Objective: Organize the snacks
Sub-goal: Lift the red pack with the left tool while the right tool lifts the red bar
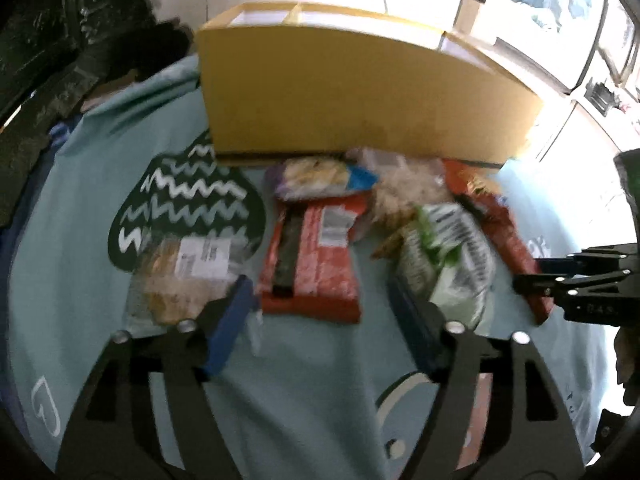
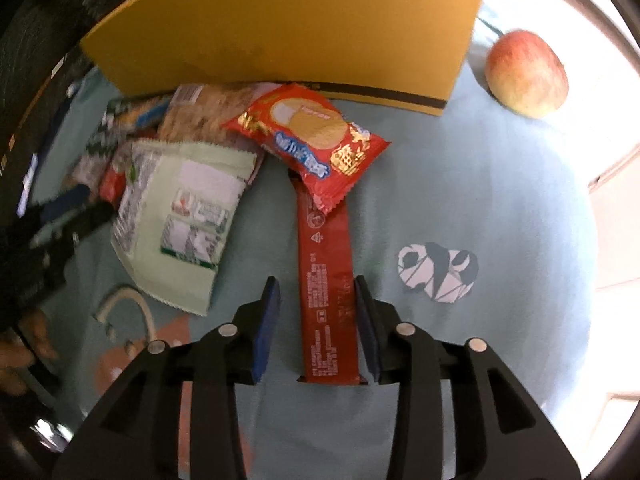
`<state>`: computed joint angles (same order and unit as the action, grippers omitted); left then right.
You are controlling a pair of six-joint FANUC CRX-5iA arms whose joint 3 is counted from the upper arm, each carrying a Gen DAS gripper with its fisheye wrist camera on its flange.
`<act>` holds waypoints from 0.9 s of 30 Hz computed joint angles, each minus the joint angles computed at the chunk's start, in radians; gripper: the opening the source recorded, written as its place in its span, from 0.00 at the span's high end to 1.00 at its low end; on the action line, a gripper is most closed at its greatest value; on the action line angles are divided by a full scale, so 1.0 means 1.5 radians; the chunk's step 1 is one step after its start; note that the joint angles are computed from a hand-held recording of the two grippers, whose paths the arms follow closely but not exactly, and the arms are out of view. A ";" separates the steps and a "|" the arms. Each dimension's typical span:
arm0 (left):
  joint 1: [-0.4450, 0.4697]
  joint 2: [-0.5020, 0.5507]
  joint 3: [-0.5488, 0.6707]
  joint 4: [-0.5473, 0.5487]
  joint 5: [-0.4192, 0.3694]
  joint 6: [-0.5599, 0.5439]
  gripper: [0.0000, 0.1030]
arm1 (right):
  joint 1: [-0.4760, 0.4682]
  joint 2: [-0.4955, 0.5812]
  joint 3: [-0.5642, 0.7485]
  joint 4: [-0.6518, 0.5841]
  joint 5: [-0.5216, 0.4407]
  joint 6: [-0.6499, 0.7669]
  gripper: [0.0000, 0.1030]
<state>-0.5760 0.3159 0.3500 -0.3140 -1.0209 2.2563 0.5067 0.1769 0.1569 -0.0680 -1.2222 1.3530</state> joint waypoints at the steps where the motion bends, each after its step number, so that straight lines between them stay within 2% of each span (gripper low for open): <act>1: -0.002 0.006 0.009 -0.006 -0.003 -0.002 0.23 | 0.002 0.006 0.007 0.004 -0.003 -0.001 0.63; 4: 0.013 0.044 0.049 0.020 -0.048 -0.021 0.22 | 0.013 0.022 0.022 0.022 -0.018 -0.001 0.71; 6: 0.018 0.052 0.058 0.028 -0.067 -0.028 0.29 | 0.019 0.024 0.024 0.027 -0.017 0.005 0.73; 7: 0.021 0.054 0.060 0.035 -0.066 -0.040 0.56 | 0.019 0.022 0.023 0.023 -0.017 0.014 0.74; 8: 0.026 0.051 0.052 0.052 -0.055 -0.051 0.63 | 0.018 0.020 0.025 0.020 -0.019 0.017 0.76; 10: 0.029 0.039 0.033 0.067 -0.030 -0.062 0.66 | 0.016 0.003 0.007 0.008 -0.011 0.015 0.76; 16: 0.018 -0.008 -0.024 0.064 0.012 -0.033 0.68 | -0.004 -0.026 0.004 -0.046 -0.014 0.041 0.76; 25: -0.012 -0.040 -0.057 0.052 -0.017 -0.005 0.68 | -0.011 -0.048 -0.002 -0.071 -0.042 0.063 0.76; 27: -0.015 -0.041 -0.059 0.049 -0.019 -0.010 0.66 | -0.011 -0.048 -0.007 -0.065 -0.049 0.064 0.76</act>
